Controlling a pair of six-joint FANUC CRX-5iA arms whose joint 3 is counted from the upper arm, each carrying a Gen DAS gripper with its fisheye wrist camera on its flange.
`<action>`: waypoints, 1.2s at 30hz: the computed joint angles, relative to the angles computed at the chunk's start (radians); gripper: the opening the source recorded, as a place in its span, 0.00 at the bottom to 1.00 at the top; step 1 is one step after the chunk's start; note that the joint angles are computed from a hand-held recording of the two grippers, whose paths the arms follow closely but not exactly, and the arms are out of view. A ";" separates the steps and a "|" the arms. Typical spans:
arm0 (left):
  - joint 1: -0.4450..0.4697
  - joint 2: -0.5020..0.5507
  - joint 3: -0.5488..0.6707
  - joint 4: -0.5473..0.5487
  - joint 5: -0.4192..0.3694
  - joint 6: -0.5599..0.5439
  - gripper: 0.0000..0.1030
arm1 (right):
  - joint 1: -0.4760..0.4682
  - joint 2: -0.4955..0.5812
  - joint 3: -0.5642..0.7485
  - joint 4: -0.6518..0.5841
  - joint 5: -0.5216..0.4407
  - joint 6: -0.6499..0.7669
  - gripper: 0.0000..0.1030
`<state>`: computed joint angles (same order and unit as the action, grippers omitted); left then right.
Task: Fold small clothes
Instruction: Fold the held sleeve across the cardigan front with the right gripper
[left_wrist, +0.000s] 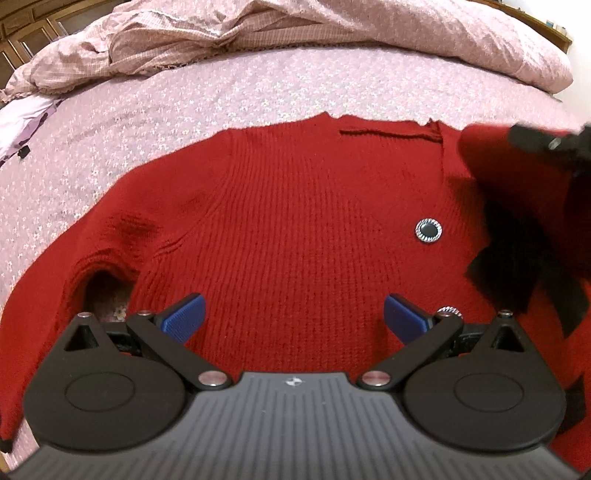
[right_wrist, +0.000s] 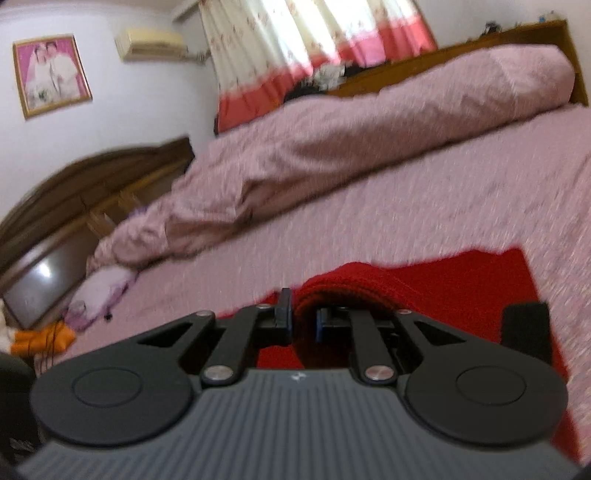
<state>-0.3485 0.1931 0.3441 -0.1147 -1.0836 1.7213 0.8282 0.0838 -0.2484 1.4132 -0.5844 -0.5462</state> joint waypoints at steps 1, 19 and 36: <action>0.000 0.003 0.000 -0.001 -0.004 0.001 1.00 | 0.004 0.007 0.009 -0.044 0.013 0.037 0.16; -0.004 -0.002 -0.003 0.015 0.011 -0.031 1.00 | 0.131 -0.089 0.060 -0.572 -0.034 0.339 0.58; -0.142 0.057 0.090 0.081 0.057 -0.331 1.00 | 0.222 -0.223 -0.025 -0.534 -0.419 0.236 0.60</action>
<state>-0.4910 0.2499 0.4339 -0.0333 -1.0269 1.3908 1.0503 -0.1392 -0.2733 0.8792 -1.0037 -0.3100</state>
